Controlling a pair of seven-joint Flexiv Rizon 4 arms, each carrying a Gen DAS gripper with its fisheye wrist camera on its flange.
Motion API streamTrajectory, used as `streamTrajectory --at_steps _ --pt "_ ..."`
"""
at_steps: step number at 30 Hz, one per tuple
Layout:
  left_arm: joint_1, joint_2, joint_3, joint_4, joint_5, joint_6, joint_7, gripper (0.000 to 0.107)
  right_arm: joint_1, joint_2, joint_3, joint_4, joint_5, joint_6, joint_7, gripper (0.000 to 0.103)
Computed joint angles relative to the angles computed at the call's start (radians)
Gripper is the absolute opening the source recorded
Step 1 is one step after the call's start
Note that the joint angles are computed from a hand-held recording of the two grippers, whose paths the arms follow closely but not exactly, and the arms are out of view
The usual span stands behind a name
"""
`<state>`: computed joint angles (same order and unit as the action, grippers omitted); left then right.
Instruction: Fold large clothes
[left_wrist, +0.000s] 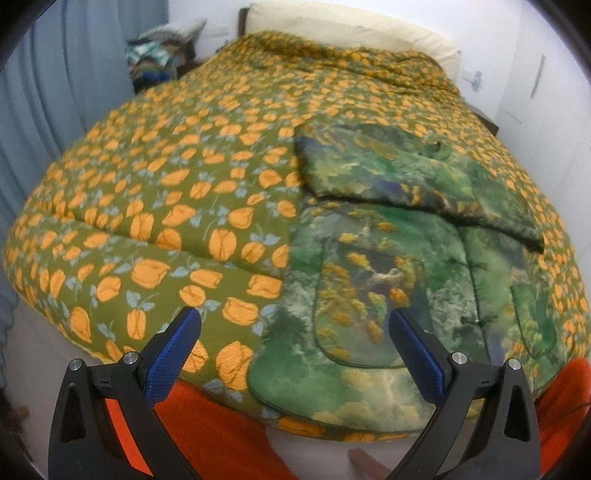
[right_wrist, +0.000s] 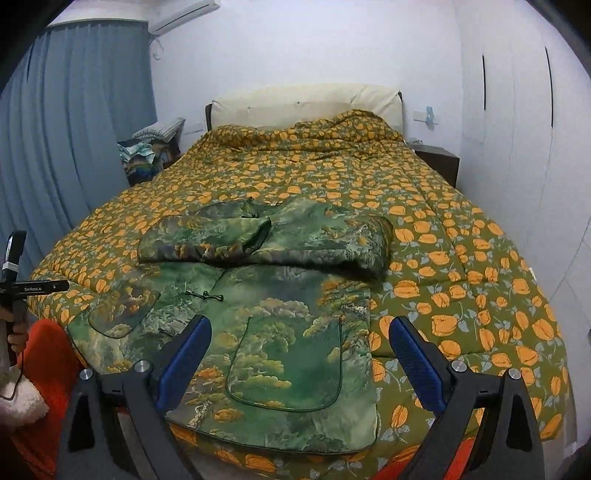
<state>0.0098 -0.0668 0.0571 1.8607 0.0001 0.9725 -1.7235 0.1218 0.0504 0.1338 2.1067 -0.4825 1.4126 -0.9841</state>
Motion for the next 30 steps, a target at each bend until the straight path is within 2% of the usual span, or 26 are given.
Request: streamTrajectory --at_steps 3,6,11,16,20,22,24,25,28,30 --pt "0.021 -0.031 0.0 0.001 -0.08 -0.051 0.058 0.102 0.012 -0.008 -0.005 -0.015 0.085 -0.028 -0.037 0.096" --pt "0.03 -0.063 0.004 -0.003 -0.099 -0.1 0.075 0.101 0.023 -0.016 -0.013 -0.04 0.195 -0.081 -0.108 0.096" --pt "0.03 -0.096 0.008 -0.008 -0.074 -0.146 0.094 0.101 0.026 -0.054 -0.035 -0.148 0.459 -0.353 -0.293 0.096" --pt "0.031 -0.109 -0.004 0.009 -0.118 -0.122 0.155 0.101 -0.013 -0.135 -0.046 -0.263 0.715 -0.57 -0.417 0.096" --pt "0.039 -0.119 -0.017 0.027 -0.209 -0.114 0.222 0.101 -0.044 -0.194 -0.037 -0.311 0.795 -0.646 -0.457 0.091" --pt "0.037 -0.117 -0.022 0.036 -0.233 -0.115 0.252 0.097 -0.062 -0.226 -0.029 -0.352 0.848 -0.711 -0.487 0.087" --pt "0.039 -0.113 -0.034 0.053 -0.29 -0.119 0.307 0.08 -0.081 -0.245 -0.016 -0.383 0.907 -0.75 -0.535 0.085" --pt "0.04 -0.113 -0.037 0.056 -0.313 -0.13 0.326 0.077 -0.087 -0.251 -0.01 -0.395 0.924 -0.771 -0.56 0.084" --pt "0.031 -0.113 -0.03 0.055 -0.308 -0.145 0.325 0.073 -0.091 -0.256 -0.007 -0.409 0.922 -0.811 -0.581 0.075" --pt "0.029 -0.111 -0.027 0.054 -0.309 -0.169 0.319 0.062 -0.096 -0.261 -0.009 -0.418 0.932 -0.831 -0.587 0.067"
